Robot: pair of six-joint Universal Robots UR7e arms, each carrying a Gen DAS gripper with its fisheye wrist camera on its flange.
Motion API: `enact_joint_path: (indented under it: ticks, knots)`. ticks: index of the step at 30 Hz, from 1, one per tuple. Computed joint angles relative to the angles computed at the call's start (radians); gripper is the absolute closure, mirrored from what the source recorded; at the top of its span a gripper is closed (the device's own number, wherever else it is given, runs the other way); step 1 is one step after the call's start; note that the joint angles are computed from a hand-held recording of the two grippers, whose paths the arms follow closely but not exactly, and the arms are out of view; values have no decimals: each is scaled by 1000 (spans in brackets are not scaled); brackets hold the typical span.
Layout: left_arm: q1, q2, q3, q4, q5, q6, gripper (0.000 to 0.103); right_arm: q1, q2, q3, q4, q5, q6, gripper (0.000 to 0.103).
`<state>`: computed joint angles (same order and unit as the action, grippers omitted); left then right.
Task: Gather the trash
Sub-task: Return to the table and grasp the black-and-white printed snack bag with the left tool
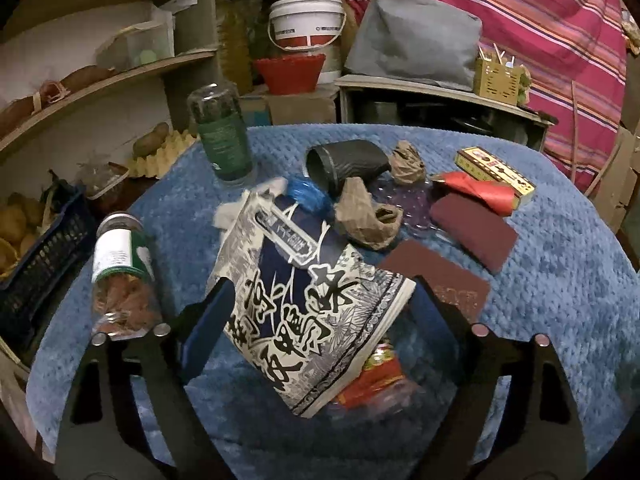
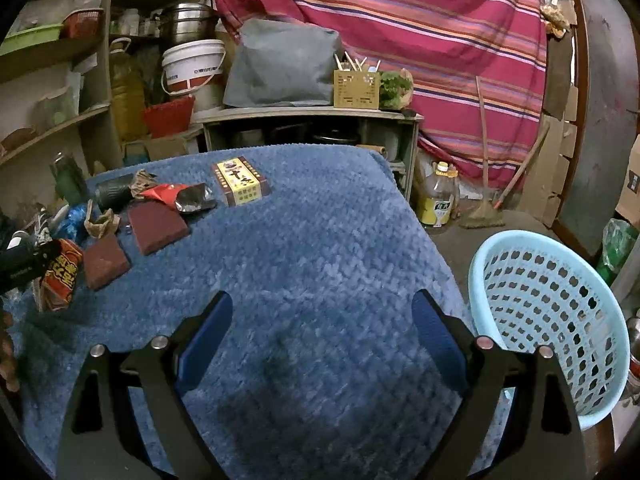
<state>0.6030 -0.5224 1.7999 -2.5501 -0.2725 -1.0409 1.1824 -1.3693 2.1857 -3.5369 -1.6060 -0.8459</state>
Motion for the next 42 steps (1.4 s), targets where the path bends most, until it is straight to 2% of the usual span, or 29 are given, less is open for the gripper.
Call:
enact_joint_path:
  ticks: [6, 7, 9, 11, 17, 20, 28, 31, 36, 39, 42]
  knots:
    - [-23, -64, 75, 26, 12, -61, 18, 7, 7, -7, 14, 4, 16, 14]
    - [-26, -72, 86, 31, 14, -71, 21, 10, 9, -8, 14, 3, 17, 14]
    - [-32, -83, 113, -43, -4, -21, 34, 17, 13, -10, 18, 2, 21, 14]
    - [-28, -88, 125, -100, -41, 27, 58, 25, 19, -10, 23, 0, 21, 14]
    - [-34, -100, 141, -84, -62, 27, 82, 49, 35, 1, 9, -15, -12, 14]
    - [-44, -114, 141, -32, -52, 3, 88, 66, 42, 0, 12, -23, -15, 14]
    - [-94, -177, 170, 34, 8, -55, 91, 128, 74, -3, 19, -42, -22, 14]
    - [-115, -219, 183, 183, 38, -175, 91, 157, 91, 5, 11, -49, -32, 14]
    - [-130, -299, 224, 355, 60, -335, 91, 212, 128, 22, -17, -74, -46, 14]
    - [-134, -358, 250, 527, 68, -482, 91, 247, 160, 34, -39, -92, -54, 14]
    - [-128, -396, 291, 514, 63, -492, 91, 283, 197, 47, -71, -116, -69, 14]
